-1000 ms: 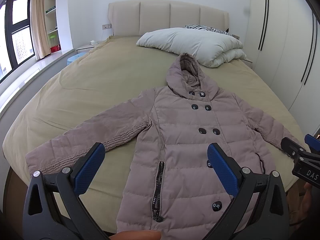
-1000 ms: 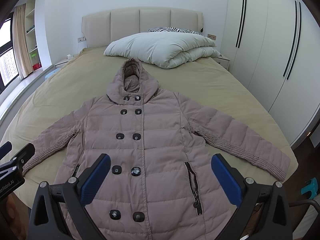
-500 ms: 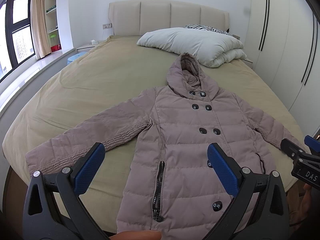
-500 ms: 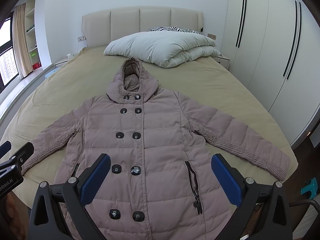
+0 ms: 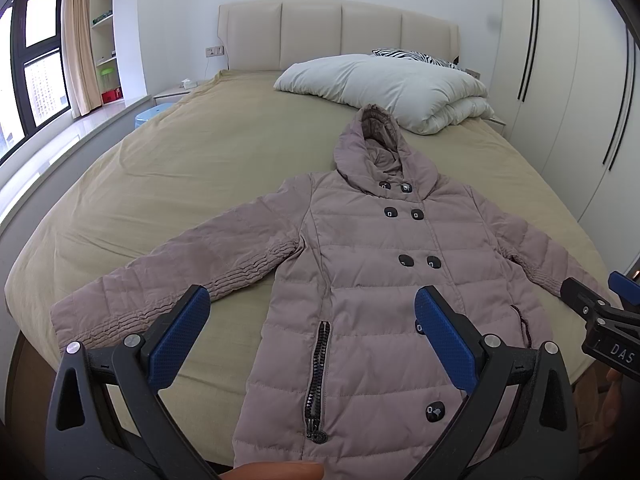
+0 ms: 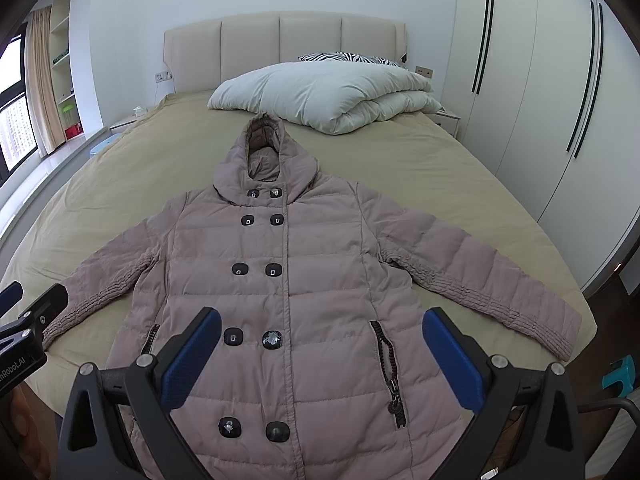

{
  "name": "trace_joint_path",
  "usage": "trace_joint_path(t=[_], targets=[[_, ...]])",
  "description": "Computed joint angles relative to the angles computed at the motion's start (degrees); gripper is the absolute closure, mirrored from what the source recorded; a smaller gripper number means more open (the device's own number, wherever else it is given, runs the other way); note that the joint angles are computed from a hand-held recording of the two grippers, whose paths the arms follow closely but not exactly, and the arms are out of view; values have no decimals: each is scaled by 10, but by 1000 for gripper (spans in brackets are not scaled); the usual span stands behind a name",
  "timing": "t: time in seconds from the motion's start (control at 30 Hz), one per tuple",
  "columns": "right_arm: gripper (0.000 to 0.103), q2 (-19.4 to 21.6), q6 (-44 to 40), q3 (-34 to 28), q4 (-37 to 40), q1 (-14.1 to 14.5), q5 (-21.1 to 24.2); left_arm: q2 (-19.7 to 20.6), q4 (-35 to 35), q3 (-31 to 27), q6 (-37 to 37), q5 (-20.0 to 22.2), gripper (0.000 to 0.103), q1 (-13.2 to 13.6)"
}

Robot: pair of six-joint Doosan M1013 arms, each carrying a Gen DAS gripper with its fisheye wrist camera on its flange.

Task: Fold large clothes

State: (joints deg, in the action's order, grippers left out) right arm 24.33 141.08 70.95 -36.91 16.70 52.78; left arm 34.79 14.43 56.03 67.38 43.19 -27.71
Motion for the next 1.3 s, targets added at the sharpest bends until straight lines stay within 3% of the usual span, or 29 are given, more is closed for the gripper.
trace_joint_path(t=[1.3], targets=[[0, 2, 3, 3, 2, -1, -2, 0, 6, 14, -9, -10, 0, 4]])
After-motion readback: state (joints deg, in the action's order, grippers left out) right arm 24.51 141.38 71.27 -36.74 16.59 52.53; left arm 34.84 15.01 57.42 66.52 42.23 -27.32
